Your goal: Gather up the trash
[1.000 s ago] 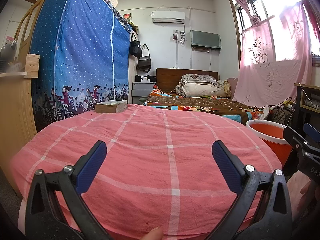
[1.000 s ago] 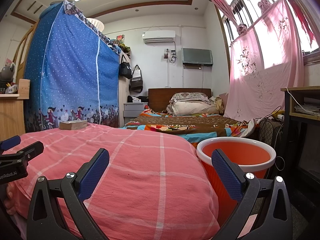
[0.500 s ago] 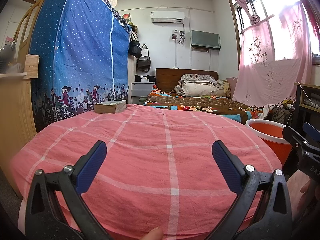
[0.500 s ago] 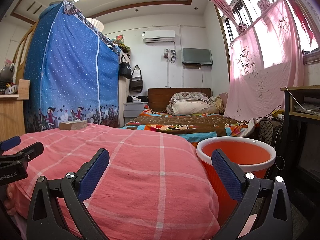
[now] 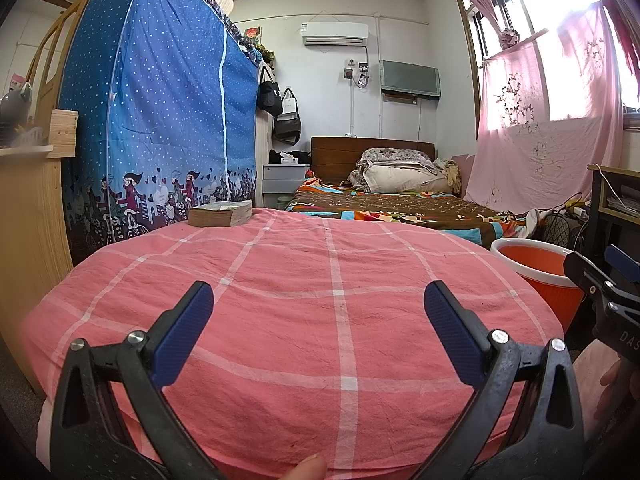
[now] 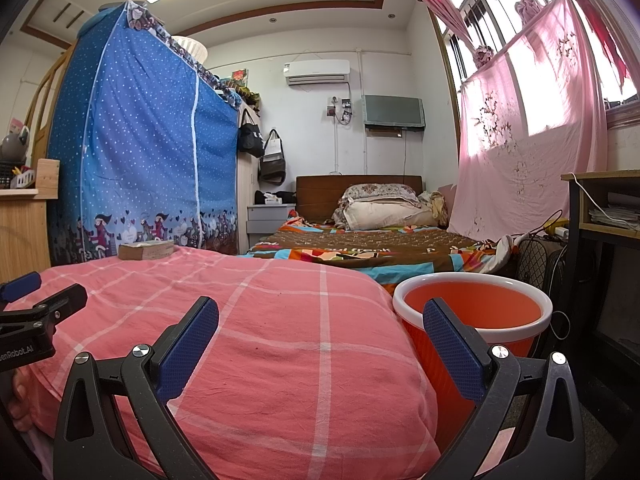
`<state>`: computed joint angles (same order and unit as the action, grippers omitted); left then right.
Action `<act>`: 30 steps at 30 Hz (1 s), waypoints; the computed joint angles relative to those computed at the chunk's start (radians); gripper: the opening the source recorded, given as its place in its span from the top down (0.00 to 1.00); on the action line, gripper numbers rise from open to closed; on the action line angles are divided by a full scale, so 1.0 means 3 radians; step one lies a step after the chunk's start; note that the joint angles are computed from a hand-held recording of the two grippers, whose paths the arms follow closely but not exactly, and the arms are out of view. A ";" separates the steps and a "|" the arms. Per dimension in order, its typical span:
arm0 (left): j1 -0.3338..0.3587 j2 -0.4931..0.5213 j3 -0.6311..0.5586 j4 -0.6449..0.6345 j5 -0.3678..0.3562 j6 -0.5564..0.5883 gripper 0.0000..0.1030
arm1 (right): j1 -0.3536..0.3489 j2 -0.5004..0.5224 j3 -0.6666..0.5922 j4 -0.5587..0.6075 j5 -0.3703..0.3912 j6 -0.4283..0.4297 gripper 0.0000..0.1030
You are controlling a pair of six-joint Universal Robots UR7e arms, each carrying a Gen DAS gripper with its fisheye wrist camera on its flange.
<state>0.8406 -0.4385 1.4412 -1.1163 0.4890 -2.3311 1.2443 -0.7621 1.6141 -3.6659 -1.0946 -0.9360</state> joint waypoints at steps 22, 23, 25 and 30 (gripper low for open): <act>-0.0002 -0.0002 0.0001 0.0001 -0.0004 0.0002 0.00 | 0.0006 -0.0004 0.0005 0.0000 -0.0008 0.0004 0.00; -0.0002 -0.0002 0.0003 -0.0002 -0.0003 0.0002 0.00 | 0.0006 -0.0004 0.0006 -0.0001 -0.0008 0.0005 0.00; -0.0001 -0.0002 0.0001 -0.0001 -0.0002 0.0003 0.00 | 0.0007 -0.0004 0.0005 -0.0002 -0.0010 0.0007 0.00; -0.0001 0.0002 0.0011 -0.0033 -0.0002 0.0024 0.00 | 0.0008 -0.0005 0.0009 -0.0003 -0.0014 0.0007 0.00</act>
